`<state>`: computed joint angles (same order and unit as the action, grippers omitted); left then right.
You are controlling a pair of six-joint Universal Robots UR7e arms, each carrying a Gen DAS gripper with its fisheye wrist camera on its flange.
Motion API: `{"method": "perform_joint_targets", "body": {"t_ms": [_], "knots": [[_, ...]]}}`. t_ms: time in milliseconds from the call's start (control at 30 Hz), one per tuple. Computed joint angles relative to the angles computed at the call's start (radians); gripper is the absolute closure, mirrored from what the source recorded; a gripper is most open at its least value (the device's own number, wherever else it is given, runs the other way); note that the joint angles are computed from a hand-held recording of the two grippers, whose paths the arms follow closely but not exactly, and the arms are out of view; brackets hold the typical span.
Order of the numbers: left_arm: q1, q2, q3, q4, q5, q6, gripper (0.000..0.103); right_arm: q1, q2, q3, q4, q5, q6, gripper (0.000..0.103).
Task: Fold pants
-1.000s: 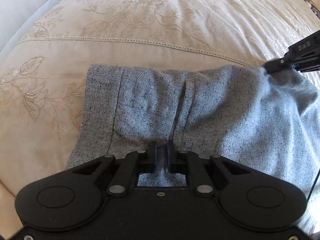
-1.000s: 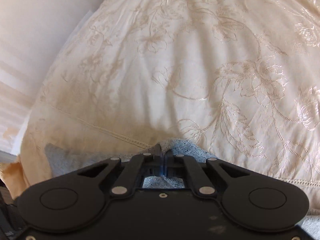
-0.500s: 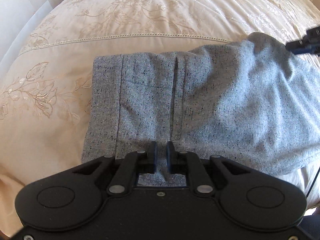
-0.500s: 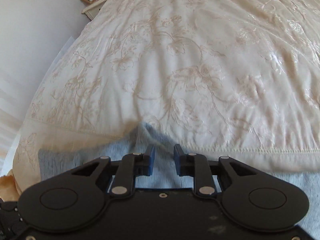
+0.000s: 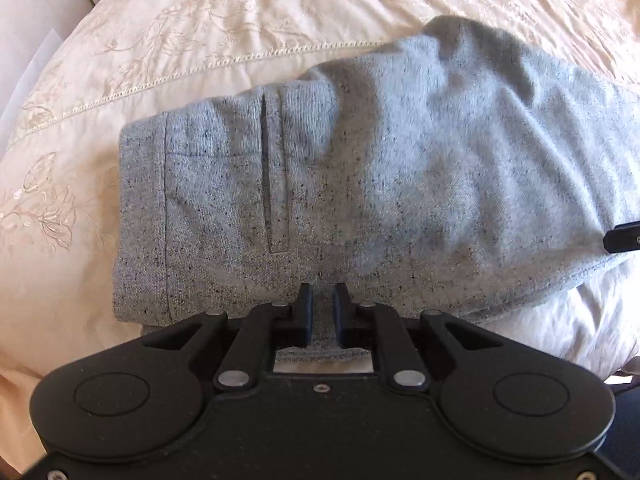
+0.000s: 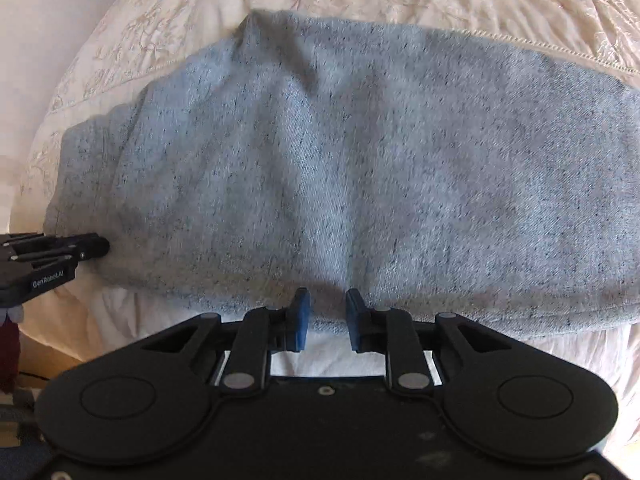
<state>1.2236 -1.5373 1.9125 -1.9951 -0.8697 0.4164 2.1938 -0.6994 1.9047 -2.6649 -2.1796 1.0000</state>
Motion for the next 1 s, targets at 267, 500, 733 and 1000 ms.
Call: {"method": "perform_joint_targets", "body": {"t_ms": [267,500,733,1000], "knots": [[-0.063,0.066,0.001,-0.122,-0.091,-0.016,0.085,-0.093,-0.04,0.007,-0.096,-0.19,-0.084,0.079],[-0.126,0.122,0.031,-0.173,-0.123,-0.116,0.085,-0.217,-0.026,-0.017,-0.113,-0.205,-0.169,0.081],[-0.191,0.241,0.044,-0.261,-0.182,-0.191,0.084,-0.181,-0.147,0.146,-0.255,-0.162,-0.245,0.081],[-0.198,0.437,0.008,-0.292,0.046,-0.364,0.083,-0.144,-0.479,0.544,-0.103,-0.132,0.089,0.081]]}}
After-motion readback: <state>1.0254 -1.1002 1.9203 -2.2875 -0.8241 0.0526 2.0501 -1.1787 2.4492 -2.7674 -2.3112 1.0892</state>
